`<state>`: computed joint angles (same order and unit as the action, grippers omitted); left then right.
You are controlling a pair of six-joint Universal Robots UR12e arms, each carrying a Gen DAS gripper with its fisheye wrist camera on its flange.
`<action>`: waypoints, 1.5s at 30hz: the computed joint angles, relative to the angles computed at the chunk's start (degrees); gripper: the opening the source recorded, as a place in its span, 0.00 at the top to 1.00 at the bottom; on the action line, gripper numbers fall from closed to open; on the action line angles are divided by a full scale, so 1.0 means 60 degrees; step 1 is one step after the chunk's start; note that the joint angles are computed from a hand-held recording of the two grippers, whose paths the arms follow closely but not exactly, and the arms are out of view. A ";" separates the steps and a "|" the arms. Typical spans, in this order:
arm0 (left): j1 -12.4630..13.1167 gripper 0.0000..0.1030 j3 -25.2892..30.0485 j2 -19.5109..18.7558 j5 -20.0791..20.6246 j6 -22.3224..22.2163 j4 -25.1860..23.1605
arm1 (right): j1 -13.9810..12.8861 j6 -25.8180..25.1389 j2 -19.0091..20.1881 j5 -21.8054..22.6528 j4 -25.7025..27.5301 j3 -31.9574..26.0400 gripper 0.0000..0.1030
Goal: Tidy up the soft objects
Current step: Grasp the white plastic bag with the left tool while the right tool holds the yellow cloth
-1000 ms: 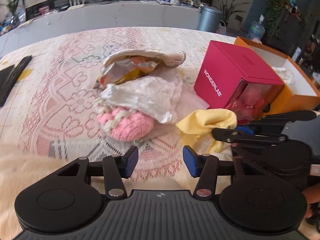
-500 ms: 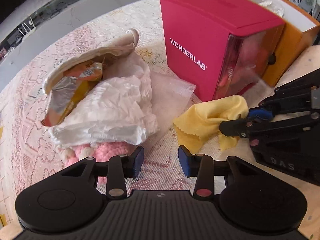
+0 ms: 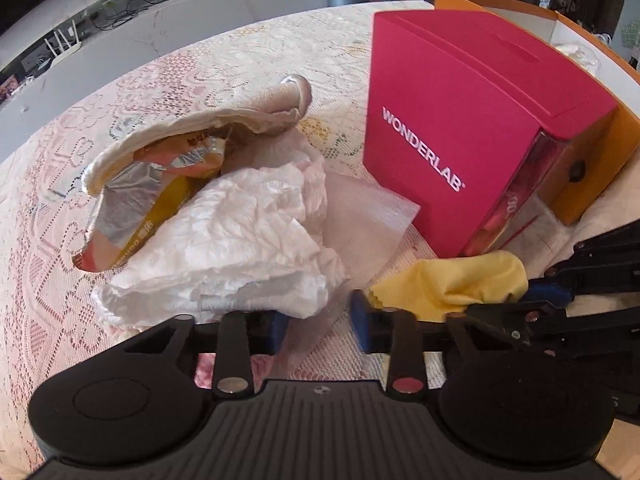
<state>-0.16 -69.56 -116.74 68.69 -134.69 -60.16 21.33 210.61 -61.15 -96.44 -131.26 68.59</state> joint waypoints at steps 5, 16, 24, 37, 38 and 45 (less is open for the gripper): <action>0.0025 0.96 -0.0091 0.0049 0.0035 -0.0333 0.0373 | 0.0007 0.0005 -0.0061 -0.0026 -0.0086 0.0097 0.90; 0.0532 0.97 -0.1029 0.1039 -0.1260 -0.1230 0.0749 | 0.0169 -0.0019 -0.0415 -0.0466 -0.0729 0.0369 0.91; 0.0614 0.97 -0.0972 0.0990 -0.1191 -0.1523 0.1248 | 0.0341 -0.0110 -0.0613 -0.0855 -0.0819 0.0499 0.91; 0.0589 0.68 -0.1307 0.1441 -0.1711 0.1852 -0.0701 | 0.0378 0.0747 -0.0839 -0.1749 -0.0055 0.0572 0.91; 0.0561 0.67 -0.1451 0.1485 -0.1840 0.1905 -0.0453 | 0.0354 0.0856 -0.0880 -0.1710 -0.0056 0.0634 0.91; 0.0038 0.57 -0.1616 0.1247 -0.1023 0.2180 0.0707 | 0.0199 0.1194 -0.0985 -0.1313 -0.0238 0.0920 0.90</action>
<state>0.07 -79.25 -109.26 62.55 -121.61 -55.92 22.53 217.78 -67.06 -104.31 -132.69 74.11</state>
